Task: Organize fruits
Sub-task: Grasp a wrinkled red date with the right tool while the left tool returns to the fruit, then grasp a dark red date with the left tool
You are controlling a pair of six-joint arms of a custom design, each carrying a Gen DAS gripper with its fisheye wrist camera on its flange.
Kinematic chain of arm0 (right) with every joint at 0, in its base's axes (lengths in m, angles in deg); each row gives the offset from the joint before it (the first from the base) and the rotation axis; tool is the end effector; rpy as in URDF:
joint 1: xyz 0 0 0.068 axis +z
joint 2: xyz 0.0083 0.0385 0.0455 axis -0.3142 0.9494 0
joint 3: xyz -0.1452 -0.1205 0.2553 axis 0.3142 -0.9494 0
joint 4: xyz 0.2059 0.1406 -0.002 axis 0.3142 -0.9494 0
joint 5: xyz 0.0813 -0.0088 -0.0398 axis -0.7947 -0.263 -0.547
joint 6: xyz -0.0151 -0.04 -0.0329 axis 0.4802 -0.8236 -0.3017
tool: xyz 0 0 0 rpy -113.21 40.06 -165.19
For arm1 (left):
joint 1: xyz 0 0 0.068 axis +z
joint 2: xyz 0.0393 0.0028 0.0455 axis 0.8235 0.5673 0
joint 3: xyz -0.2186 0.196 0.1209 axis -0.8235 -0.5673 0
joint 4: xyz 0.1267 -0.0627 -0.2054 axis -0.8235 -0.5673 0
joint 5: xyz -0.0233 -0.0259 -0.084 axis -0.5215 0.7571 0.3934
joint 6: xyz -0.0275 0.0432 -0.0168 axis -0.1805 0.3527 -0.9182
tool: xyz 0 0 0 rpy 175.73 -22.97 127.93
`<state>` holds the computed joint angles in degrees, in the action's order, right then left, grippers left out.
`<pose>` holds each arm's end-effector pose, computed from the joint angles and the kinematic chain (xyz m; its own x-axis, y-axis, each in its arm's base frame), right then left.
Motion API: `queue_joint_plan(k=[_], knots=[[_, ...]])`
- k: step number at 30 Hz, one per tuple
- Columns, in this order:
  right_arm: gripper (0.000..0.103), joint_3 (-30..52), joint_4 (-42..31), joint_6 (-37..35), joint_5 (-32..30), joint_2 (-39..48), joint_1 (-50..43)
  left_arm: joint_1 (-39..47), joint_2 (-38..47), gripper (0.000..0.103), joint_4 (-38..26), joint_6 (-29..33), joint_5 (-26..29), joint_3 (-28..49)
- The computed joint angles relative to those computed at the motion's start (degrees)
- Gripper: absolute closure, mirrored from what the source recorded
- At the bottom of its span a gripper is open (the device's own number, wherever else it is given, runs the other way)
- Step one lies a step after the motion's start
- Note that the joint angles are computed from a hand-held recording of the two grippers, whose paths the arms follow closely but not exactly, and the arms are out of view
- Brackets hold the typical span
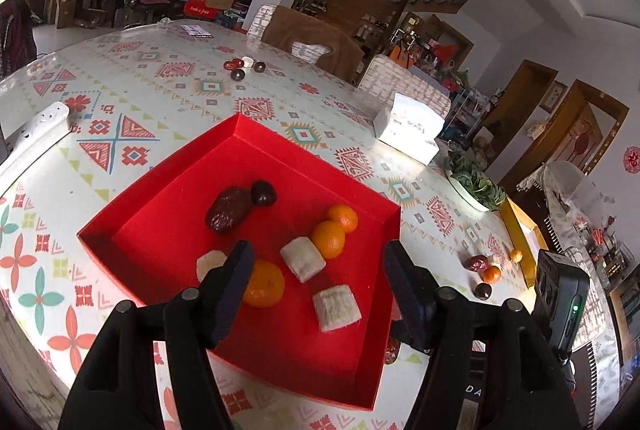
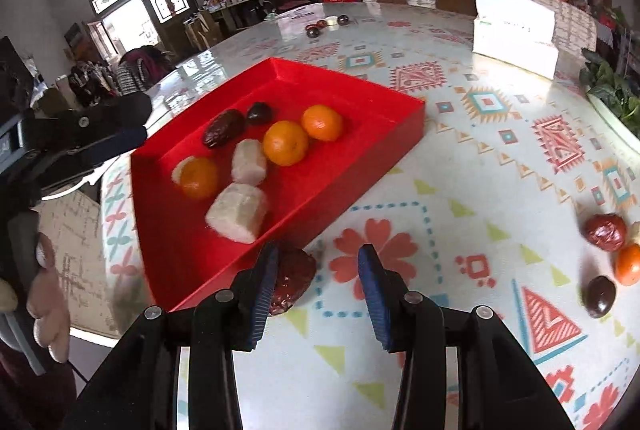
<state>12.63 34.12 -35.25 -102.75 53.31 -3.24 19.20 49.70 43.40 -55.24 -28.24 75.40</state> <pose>0.3295 0.1093 0.1566 -0.5506 -0.5494 -0.6285 -0.8068 0.5434 0.2319 0.1747 -0.1051 0.2052 -0.4694 -0.5588 -0.6837 -0.3696 0.8275 -0.4226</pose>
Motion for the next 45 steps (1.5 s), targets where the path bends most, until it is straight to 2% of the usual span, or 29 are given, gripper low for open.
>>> queue_joint_plan(k=[5, 7, 8, 15, 17, 19, 23, 27, 30, 35, 39, 42, 45], knots=[[0.056, -0.78, -3.45, -3.48, -3.95, -0.60, -1.21, -2.50, 0.03, 0.037, -0.71, -0.94, -1.52, 0.07], [0.034, -1.62, -4.55, -5.95, -5.36, -1.35, -1.83, -3.46, -0.14, 0.037, -1.05, -1.17, -2.25, 0.12], [0.030, -2.65, -3.79, -6.73, -5.20, -2.03, -1.83, -3.74, -0.19, 0.037, -1.27, -1.28, -2.56, 0.19], [0.029, -7.81, 5.04, -8.65, 2.11, -3.67, 2.41, -4.17, 0.25, 0.037, -1.26, -1.60, -2.32, 0.43], [0.035, -8.29, 6.74, -8.56, 3.01, -3.27, 2.81, -4.38, 0.54, 0.037, -1.26, -1.64, -2.34, 0.57], [0.057, -7.57, 6.21, -8.63, 3.84, -2.07, 3.18, -4.36, 0.86, 0.037, -0.99, -1.47, -2.04, 0.68], [0.066, -8.01, 7.87, -8.05, 4.24, -1.75, 3.19, -4.46, 2.14, 0.037, -0.26, -1.29, -1.52, 1.24], [0.067, -6.65, 7.02, -4.90, 4.79, -1.42, 1.14, -5.30, 4.98, 0.037, 1.06, 0.13, -0.01, 3.03], [0.067, -4.71, 4.60, -3.74, 3.11, -0.70, -3.79, -6.45, 8.52, 0.037, 1.44, 2.19, 1.27, 5.84], [0.067, -2.45, -1.30, -7.21, -1.69, -0.75, -16.53, -7.61, 15.07, 0.037, 1.54, 5.50, 3.23, 11.39], [0.068, 1.83, -4.67, -8.43, -3.45, 0.96, -26.67, -7.72, 22.95, 0.037, 1.60, 8.25, 6.53, 17.98], [0.068, 8.46, -6.03, -4.32, -4.68, 5.23, -31.77, -7.31, 29.45, 0.037, 0.51, 9.56, 9.87, 24.74], [0.068, 13.95, -6.71, -0.77, -6.28, 9.04, -34.32, -7.64, 34.63, 0.037, -4.06, 12.01, 10.03, 33.22]])
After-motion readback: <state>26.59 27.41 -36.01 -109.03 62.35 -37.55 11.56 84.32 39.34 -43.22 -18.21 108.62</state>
